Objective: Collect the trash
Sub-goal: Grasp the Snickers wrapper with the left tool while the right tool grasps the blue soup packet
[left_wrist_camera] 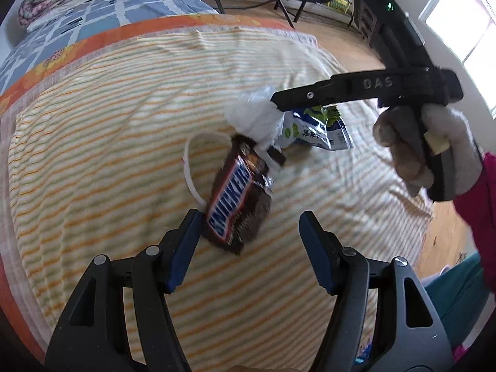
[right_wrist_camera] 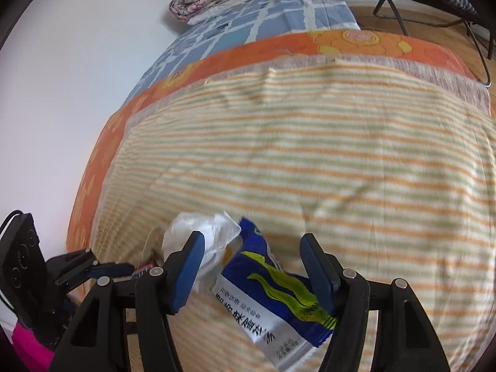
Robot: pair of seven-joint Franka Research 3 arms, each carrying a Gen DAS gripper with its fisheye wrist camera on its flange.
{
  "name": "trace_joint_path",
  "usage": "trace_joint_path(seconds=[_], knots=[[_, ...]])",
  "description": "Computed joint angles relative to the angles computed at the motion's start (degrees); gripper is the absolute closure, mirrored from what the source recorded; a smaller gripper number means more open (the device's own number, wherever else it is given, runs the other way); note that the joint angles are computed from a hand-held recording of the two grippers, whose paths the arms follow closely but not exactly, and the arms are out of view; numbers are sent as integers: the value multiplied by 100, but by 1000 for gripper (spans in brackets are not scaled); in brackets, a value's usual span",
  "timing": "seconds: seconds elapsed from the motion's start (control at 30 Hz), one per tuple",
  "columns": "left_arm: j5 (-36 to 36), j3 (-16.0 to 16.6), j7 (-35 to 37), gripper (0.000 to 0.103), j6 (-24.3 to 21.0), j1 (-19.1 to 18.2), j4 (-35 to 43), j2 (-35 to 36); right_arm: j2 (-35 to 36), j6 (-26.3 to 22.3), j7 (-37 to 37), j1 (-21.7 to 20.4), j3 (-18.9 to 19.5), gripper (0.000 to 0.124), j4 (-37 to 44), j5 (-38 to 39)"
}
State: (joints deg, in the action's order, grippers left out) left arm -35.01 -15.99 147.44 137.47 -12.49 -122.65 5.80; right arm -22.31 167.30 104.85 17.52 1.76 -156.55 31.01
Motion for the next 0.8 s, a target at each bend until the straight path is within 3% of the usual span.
trace_joint_path(seconds=[0.23,0.37,0.57,0.8], knots=[[915,-63,-702,36,1212,-309,-442,-73,-269,-171,211,-127,308,53,-172,-383],[1568,-78,-1308,62,1580,-344,-445,98,-375,-255,493,-341,505,48,-222,-855],[1218,-183,-1145,74,1336,-101,-333,116,-445,-289,466,-245,390,48,-294,-1081],[852,-95,-973,75,980,3,-365,-27,-780,-10,270,12,161,46,-636,-762]])
